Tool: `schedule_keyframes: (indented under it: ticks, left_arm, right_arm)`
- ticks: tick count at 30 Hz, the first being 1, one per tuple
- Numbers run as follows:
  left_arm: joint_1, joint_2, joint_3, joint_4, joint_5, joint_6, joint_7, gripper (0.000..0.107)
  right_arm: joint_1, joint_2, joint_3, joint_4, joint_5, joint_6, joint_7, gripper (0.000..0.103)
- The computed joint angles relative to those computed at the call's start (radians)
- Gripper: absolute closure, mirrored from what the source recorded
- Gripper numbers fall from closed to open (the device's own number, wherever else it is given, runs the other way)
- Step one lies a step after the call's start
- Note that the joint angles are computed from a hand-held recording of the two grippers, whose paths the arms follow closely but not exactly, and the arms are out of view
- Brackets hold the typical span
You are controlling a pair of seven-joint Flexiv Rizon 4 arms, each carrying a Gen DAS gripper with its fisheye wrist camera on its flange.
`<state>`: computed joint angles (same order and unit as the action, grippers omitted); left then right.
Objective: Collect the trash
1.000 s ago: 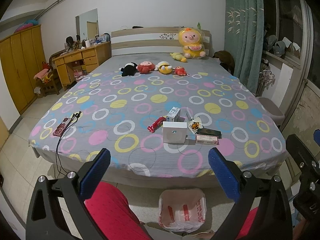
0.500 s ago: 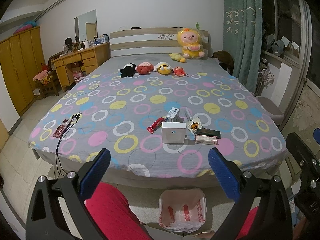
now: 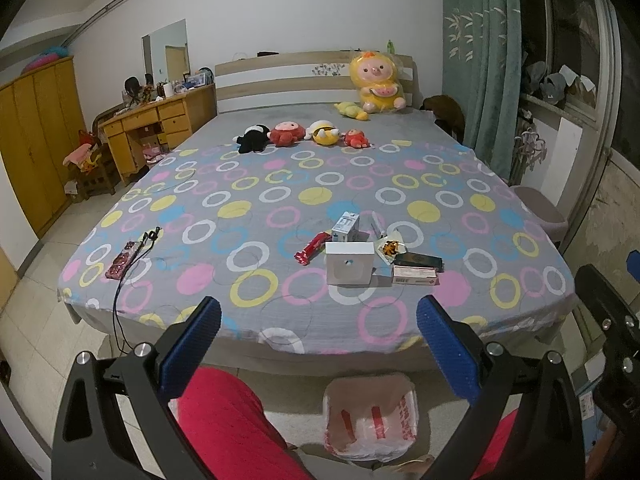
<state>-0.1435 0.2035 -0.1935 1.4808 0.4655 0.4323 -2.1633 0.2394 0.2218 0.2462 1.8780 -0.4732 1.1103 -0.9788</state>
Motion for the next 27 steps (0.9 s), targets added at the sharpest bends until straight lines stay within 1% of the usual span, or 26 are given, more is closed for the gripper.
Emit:
schedule_keyframes:
  ticks: [2,6,10,11,13,14,17,19,22,24,27]
  left_arm:
    - [0.003,-0.002,0.018,-0.002,-0.020,0.004,0.035,0.011]
    - [0.024,-0.014,0.041,-0.020,-0.044,-0.008,0.084,0.011]
    - [0.044,-0.031,0.051,-0.049,-0.033,-0.031,0.122,0.011]
    - [0.045,-0.036,0.057,-0.052,-0.039,-0.031,0.138,0.011]
    - [0.050,-0.050,0.077,-0.059,-0.078,-0.034,0.175,0.011]
    - [0.052,-0.058,0.088,-0.062,-0.101,-0.035,0.194,0.011]
    - [0.064,-0.098,0.119,-0.082,-0.188,-0.047,0.264,0.011]
    - [0.071,-0.125,0.130,-0.104,-0.211,-0.060,0.295,0.011]
    - [0.075,-0.175,0.133,-0.154,-0.205,-0.078,0.311,0.011]
    - [0.072,-0.205,0.139,-0.184,-0.207,-0.087,0.335,0.011]
    - [0.074,-0.257,0.155,-0.229,-0.267,-0.127,0.385,0.011]
  right_arm:
    - [0.015,-0.005,-0.012,-0.004,0.032,0.011,-0.050,0.006]
    - [0.049,-0.030,-0.037,-0.031,0.109,0.018,-0.195,0.006]
    - [0.089,-0.069,-0.060,-0.099,0.243,-0.023,-0.349,0.006]
    - [0.103,-0.081,-0.070,-0.122,0.294,-0.032,-0.408,0.006]
    - [0.107,-0.101,-0.074,-0.150,0.342,-0.040,-0.472,0.006]
    - [0.117,-0.112,-0.083,-0.173,0.399,-0.045,-0.542,0.006]
    - [0.118,-0.133,-0.086,-0.213,0.486,-0.055,-0.658,0.006]
    - [0.124,-0.155,-0.092,-0.264,0.553,-0.116,-0.758,0.006]
    - [0.112,-0.195,-0.085,-0.322,0.548,-0.171,-0.821,0.006]
    - [0.107,-0.223,-0.080,-0.365,0.573,-0.207,-0.878,0.006]
    - [0.099,-0.258,-0.071,-0.406,0.580,-0.231,-0.920,0.006]
